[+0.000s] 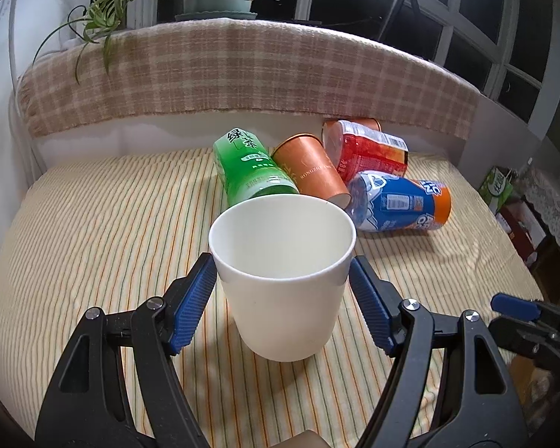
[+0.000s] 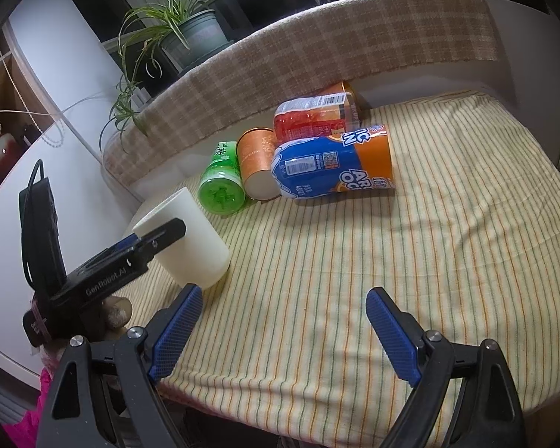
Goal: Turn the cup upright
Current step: 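Open the right gripper and pull it back from the cup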
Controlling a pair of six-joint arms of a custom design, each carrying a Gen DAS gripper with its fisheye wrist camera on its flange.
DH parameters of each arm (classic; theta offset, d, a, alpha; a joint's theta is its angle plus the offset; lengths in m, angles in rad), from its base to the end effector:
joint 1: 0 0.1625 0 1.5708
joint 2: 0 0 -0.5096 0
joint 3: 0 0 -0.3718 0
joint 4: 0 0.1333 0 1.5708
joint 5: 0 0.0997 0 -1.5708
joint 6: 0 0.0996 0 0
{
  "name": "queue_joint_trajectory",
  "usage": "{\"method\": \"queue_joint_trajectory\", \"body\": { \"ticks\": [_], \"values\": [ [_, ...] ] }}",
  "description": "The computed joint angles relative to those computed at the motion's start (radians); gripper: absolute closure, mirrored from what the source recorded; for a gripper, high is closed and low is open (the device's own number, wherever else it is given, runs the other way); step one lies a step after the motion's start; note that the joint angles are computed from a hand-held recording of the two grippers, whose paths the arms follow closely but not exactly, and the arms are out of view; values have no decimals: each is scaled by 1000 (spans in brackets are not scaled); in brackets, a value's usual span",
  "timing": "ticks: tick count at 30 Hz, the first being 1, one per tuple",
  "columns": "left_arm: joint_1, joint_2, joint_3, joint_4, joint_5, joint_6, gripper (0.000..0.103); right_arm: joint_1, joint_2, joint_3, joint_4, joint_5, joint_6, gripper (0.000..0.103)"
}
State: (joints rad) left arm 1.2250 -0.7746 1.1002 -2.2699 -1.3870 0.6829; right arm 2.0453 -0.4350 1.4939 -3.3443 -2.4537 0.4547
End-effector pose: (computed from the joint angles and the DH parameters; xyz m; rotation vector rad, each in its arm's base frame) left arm -0.1439 -0.8464 0.3452 1.3634 2.5139 -0.4884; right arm 0.3978 -0.6512 0.0707 -0.3909 -2.3514 1.2805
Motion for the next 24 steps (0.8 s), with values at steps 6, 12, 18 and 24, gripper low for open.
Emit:
{"method": "queue_joint_trajectory", "body": {
  "ticks": [6, 12, 18, 24],
  "values": [
    [2, -11, 8, 24, -7, 14, 28, 2, 3, -6, 0, 0, -7, 12],
    [7, -16, -10, 81, -25, 11, 28, 5, 6, -12, 3, -1, -10, 12],
    [9, -13, -32, 137, -29, -2, 27, 9, 11, -17, -3, -7, -20, 12],
    [12, -15, -42, 188, -32, -6, 23, 19, 26, -36, -22, -54, -66, 12]
  ]
}}
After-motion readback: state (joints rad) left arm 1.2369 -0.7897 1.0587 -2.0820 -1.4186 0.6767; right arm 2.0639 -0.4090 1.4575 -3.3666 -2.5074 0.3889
